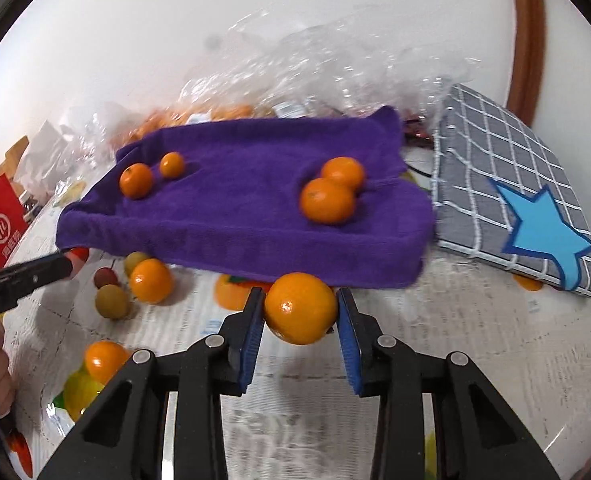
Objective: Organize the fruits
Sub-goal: 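Grasp another orange from the sheet with the right tool, then grasp a small red apple with the left tool while the right tool holds its orange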
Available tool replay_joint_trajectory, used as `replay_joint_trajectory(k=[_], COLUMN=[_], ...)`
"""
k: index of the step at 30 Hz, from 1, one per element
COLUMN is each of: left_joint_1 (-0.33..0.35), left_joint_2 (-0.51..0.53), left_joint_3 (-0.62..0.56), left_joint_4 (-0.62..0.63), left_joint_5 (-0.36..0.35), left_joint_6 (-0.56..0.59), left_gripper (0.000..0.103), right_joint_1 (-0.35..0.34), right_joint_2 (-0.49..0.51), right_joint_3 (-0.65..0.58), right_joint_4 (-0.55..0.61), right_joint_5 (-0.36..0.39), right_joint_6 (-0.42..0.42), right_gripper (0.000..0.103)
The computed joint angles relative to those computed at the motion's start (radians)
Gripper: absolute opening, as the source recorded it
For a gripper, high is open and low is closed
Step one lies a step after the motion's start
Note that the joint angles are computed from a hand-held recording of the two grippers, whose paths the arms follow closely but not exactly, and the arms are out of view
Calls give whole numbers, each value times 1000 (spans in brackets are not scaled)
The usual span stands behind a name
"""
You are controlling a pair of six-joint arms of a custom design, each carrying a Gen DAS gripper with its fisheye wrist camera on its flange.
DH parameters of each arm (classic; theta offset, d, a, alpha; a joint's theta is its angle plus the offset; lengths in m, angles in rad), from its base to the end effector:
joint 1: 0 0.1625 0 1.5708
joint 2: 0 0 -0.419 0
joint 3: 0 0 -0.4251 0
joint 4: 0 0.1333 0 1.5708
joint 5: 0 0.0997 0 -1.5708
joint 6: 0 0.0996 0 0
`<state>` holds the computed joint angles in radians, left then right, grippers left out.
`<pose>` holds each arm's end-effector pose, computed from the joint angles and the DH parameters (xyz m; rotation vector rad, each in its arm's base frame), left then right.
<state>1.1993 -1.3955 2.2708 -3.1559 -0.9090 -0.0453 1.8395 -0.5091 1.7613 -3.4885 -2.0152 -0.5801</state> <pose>0.0098 -0.5107 0.2541 0.0897 2.4578 -1.0580 0.2553 -0.5862 -0.0462 0.8527 -2.3618 0.7670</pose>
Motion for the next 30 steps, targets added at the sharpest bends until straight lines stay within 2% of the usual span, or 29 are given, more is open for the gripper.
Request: replay_joint_trajectory(k=[7,13,18,23,26,30], left_joint_1=[-17,-11,-27,-51,-43,-41], left_joint_2=[74,92,81,43,32,48], left_joint_3=[-59,-85,-65,-15,-6,10], left_joint_4=[77,142,109,78,93,35], left_joint_5=[62,81,119,246,259,268], left_joint_6=[-41,-84,-64,-48,-58,-15], left_gripper=[48,22,22,22,22,23], right_joint_1=[-16,-17,-19,-22,-19,-16], right_joint_2=[-4,-5,-7,-10,-5,2], right_joint_3=[-4,3,5,9,6,2], right_joint_4=[28,18,15,12,6,-4], right_joint_5=[12,19,23,32,21,7], right_joint_6=[30,24,33,45,43,39], right_gripper=[35,35,35,35,35,35])
